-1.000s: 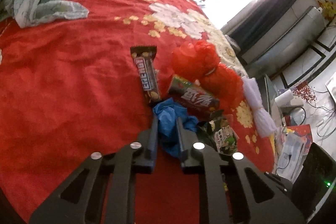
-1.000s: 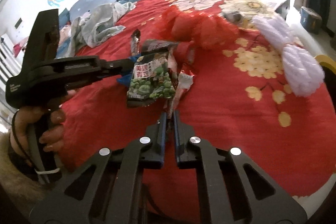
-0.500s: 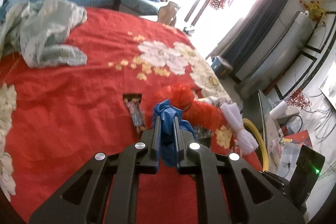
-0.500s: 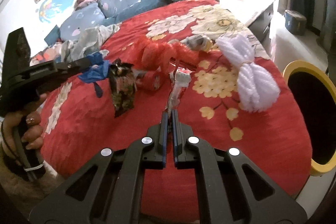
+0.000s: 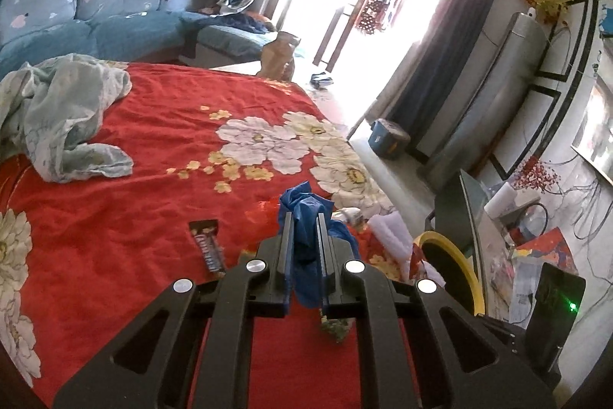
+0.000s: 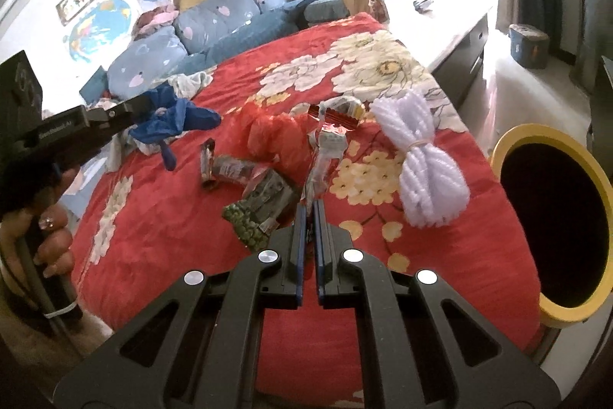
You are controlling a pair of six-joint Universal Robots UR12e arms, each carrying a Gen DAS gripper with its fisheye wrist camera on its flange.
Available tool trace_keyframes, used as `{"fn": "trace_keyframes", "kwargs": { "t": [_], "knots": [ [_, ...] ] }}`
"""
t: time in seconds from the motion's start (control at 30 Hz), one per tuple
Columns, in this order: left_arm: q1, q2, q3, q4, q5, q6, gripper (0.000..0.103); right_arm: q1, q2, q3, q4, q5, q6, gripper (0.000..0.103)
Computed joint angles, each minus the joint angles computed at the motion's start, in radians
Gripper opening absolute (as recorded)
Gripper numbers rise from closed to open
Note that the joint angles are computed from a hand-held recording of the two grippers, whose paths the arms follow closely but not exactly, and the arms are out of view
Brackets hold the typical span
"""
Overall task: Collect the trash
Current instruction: 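Carry the blue bag and the wrapper over the yellow-rimmed bin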
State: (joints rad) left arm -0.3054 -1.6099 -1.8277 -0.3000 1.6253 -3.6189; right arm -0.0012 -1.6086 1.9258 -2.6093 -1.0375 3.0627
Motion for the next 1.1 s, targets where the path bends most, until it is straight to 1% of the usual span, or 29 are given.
{"fn": "trace_keyframes", "kwargs": {
  "t": [0.73, 1.1],
  "knots": [
    [-0.063, -0.072, 0.087, -0.005, -0.040, 0.088, 0.010, -0.069, -0.008, 0.005, -0.092, -0.016, 0.092, 0.002],
    [-0.088, -0.104, 0.124, -0.018, -0.062, 0.123, 0.010, -0.098, -0.011, 0.012, -0.125, -0.044, 0.127, 0.002]
  ]
}}
